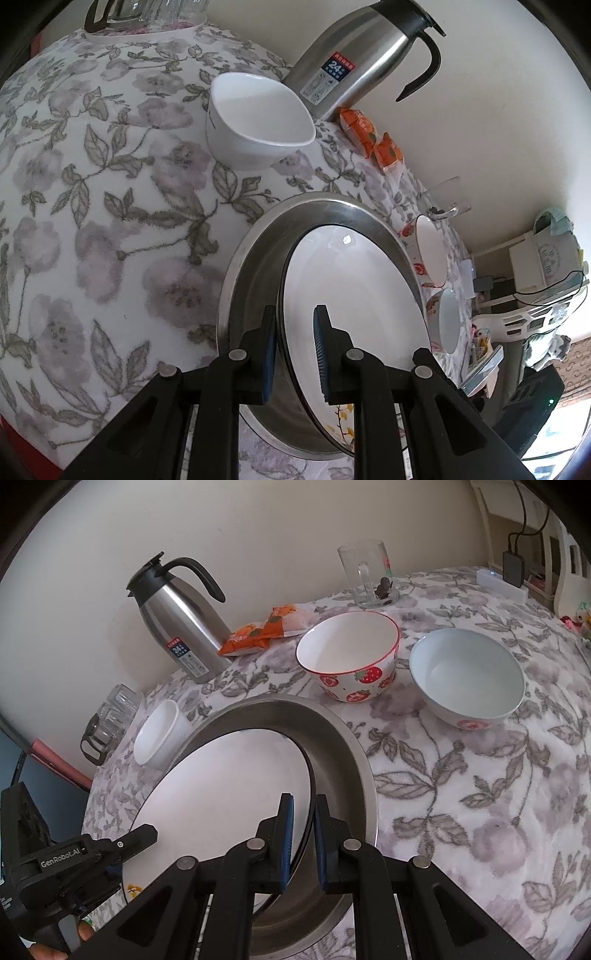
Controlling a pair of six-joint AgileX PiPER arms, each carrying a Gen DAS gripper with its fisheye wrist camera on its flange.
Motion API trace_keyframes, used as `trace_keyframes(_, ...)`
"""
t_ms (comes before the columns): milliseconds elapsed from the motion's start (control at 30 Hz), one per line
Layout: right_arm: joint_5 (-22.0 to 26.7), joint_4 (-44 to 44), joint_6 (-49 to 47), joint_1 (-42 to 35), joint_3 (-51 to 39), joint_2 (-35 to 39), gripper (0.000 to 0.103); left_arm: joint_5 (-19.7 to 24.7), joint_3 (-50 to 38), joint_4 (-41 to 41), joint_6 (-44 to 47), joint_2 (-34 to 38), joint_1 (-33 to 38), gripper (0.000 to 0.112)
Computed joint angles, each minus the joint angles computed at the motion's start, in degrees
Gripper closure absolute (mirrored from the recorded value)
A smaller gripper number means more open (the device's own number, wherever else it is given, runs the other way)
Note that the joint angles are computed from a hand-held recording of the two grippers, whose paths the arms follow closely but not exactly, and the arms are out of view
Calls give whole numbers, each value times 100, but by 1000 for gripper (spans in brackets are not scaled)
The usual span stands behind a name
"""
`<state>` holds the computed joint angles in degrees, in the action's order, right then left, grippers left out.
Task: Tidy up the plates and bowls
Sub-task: 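Lower the white plate into the steel basin with both grippers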
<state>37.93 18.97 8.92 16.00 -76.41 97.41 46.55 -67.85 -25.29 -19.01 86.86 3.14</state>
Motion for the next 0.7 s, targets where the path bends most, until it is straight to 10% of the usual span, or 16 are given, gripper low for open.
trace_keyframes(700,120,-81,1,-42,-103,280,91,92,-218,536,-274,453,-269,94)
